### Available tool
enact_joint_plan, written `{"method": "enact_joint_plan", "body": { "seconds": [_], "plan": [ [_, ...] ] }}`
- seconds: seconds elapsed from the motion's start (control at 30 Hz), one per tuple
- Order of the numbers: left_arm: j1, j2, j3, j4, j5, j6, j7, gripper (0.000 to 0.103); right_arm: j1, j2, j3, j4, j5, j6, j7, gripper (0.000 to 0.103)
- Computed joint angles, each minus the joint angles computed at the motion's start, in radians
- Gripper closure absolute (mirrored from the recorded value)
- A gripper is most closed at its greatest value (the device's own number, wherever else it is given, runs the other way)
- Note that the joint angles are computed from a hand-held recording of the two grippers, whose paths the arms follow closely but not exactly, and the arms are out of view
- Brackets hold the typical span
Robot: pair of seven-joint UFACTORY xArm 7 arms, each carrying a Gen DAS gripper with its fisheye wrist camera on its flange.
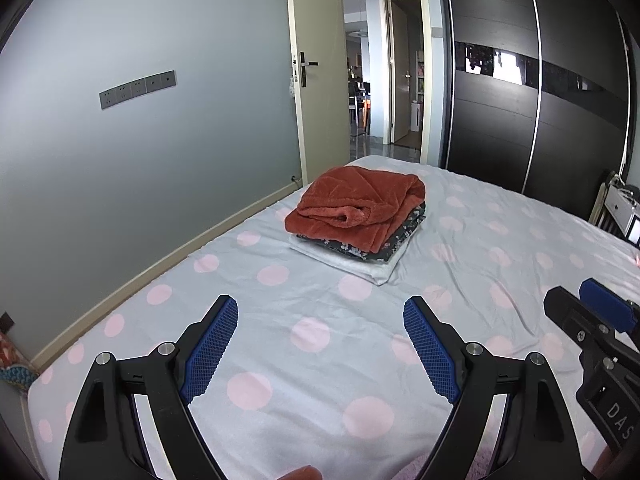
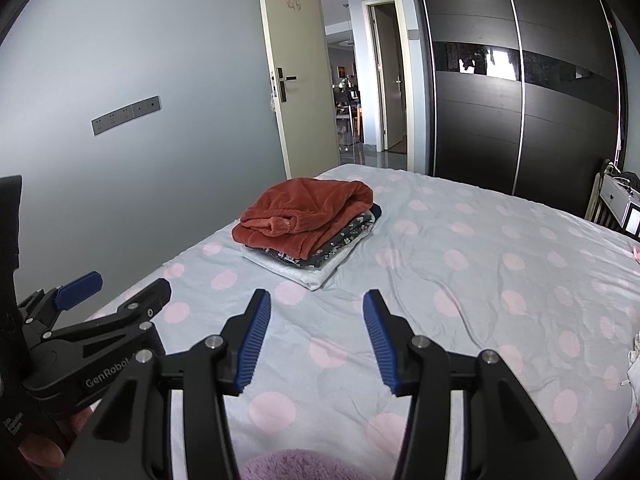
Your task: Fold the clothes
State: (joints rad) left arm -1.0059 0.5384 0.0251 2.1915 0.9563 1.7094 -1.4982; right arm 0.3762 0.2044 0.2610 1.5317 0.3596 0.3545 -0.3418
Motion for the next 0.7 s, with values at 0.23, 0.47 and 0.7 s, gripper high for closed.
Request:
{"method": "enact_joint_plan", "body": {
  "seconds": [0.23,0.47,0.7],
  "plan": [
    [-0.024,0.071,0.025,0.112,-0.016,0.038,0.057,0.017,-0.022,-0.019,0.007,-0.021,0.064,0.016,-0.048,0.056],
    [-0.041,0.139,0.07,0.217,-0.049,0.047,0.109,0.017,-0.029,-0.031,-0.003,-0.031,0.101,0.029,-0.073,0.056],
    [-0.052,0.182,0.112,0.284,-0.088,0.048,0.142,0.017,-0.031,-0.033,-0.01,-0.03,0.11,0.035,-0.07,0.056]
  ]
}}
